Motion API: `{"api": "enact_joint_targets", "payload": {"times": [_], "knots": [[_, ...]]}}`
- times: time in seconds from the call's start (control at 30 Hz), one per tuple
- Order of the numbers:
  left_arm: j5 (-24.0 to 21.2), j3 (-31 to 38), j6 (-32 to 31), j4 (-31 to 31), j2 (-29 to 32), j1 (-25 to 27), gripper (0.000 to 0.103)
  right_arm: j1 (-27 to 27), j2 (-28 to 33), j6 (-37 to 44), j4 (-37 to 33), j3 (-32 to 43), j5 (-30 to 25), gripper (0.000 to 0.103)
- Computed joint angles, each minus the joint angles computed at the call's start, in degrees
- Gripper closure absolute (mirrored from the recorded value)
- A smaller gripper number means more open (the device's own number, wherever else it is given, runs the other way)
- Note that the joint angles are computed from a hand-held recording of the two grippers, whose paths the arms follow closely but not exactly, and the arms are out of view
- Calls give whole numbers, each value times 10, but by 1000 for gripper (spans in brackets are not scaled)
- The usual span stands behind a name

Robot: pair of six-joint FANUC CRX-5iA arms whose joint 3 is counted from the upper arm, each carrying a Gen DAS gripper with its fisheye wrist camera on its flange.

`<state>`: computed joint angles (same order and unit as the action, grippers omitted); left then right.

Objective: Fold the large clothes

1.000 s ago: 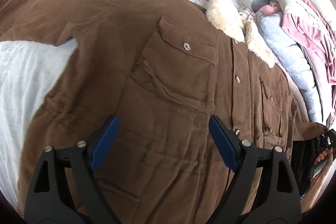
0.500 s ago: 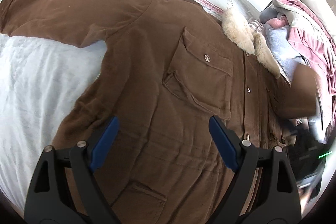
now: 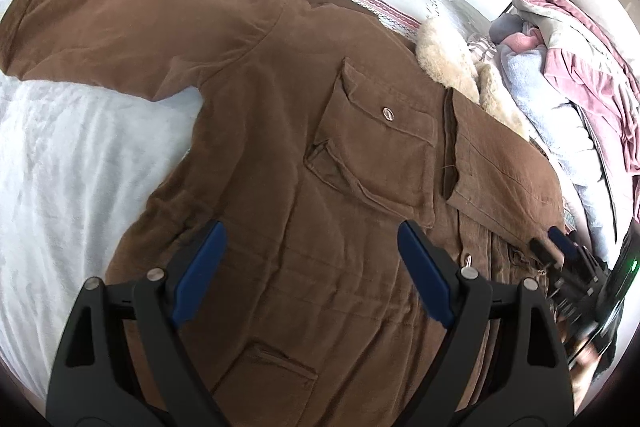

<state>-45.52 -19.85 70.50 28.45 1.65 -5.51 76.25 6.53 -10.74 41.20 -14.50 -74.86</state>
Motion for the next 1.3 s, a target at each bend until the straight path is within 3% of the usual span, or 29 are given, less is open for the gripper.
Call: {"api": "enact_joint_targets", "payload": {"times": [0.17,0.27,0.37,0.43,0.53,0.63,0.8,0.93,1.2,1.3], "knots": [[-1,-2,1,6,0,6,15,6,-127,-190,-11,-115,20,36],[-1,-3,2,7,-1,9,15,41,-231,-355,3,-213,34,36],[-1,-3,2,7,-2,10,15,85,-309,-458,20,-282,15,39],[0,-3,4,5,-2,9,15,88,-318,-450,-1,-292,22,45],[-1,0,7,-3,1,3,15,58,-260,-331,-110,-248,23,46],[-3,5,15,-12,5,-4,15,46,-224,-277,-120,-215,-1,47],[-1,4,14,-8,3,-5,15,42,-217,-274,-127,-201,-10,47],[7,3,13,-12,-2,3,15,58,-217,-301,-122,-187,-55,47],[12,-12,18,31,-5,67,15,97,-185,-300,-129,-129,-135,46],[12,-11,30,29,-3,97,15,90,-171,-255,-124,-112,-125,46]]}}
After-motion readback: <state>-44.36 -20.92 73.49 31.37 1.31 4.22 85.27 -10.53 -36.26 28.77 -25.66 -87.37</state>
